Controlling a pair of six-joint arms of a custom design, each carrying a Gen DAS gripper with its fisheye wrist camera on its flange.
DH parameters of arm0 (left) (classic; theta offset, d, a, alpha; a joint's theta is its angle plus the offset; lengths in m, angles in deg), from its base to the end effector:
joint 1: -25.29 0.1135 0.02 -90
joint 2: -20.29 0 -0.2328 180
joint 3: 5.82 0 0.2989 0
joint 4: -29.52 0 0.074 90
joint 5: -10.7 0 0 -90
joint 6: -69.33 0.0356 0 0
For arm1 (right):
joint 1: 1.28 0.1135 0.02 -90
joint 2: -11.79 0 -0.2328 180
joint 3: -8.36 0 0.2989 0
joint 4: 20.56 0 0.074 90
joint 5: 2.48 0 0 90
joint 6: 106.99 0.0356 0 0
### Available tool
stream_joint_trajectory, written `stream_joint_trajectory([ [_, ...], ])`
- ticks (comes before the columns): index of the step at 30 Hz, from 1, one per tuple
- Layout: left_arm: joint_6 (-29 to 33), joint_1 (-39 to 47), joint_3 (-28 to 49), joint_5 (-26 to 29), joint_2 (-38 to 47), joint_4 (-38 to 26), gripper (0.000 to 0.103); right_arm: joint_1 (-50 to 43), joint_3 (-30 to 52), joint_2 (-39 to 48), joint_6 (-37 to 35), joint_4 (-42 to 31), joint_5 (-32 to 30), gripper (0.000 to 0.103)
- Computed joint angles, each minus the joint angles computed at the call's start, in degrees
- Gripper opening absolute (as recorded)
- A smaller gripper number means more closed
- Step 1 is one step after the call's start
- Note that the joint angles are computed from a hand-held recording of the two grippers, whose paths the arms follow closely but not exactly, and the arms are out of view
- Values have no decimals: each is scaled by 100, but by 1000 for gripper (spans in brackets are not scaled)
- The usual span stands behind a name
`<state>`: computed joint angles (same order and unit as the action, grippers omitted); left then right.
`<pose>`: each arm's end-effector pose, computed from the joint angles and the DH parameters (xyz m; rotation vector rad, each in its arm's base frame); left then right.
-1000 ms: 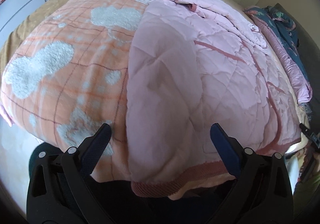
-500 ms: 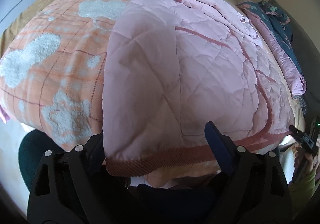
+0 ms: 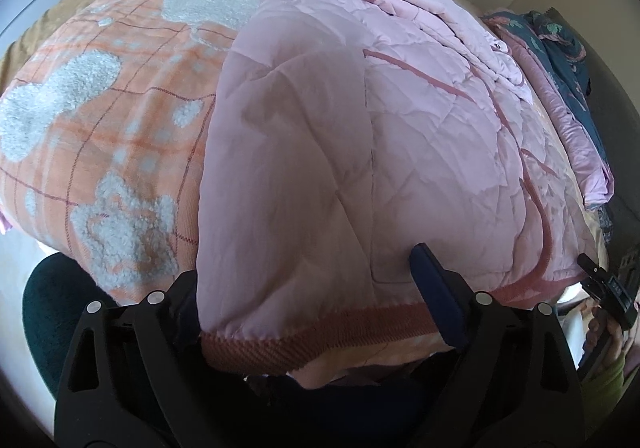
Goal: Fold large clothes
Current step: 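Grasp the ribbed hem edge with the left gripper while the right gripper grasps it too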
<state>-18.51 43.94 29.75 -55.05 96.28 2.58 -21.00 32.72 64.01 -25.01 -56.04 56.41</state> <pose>0.2247 0.0604 0.0473 -0.2665 2.6321 -0.4629 0.1837 -0.0463 0.0644 0.0914 2.5196 0.5370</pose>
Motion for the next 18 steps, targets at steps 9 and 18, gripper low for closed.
stream_joint_trajectory([
  [9, -276, -41, -87, -108, 38, 470, 84, 12, 122, 896, 22, 598, -70, 70],
  [18, -317, -189, -185, -365, -155, 568, 80, 82, -96, 608, 306, 896, -227, 40],
])
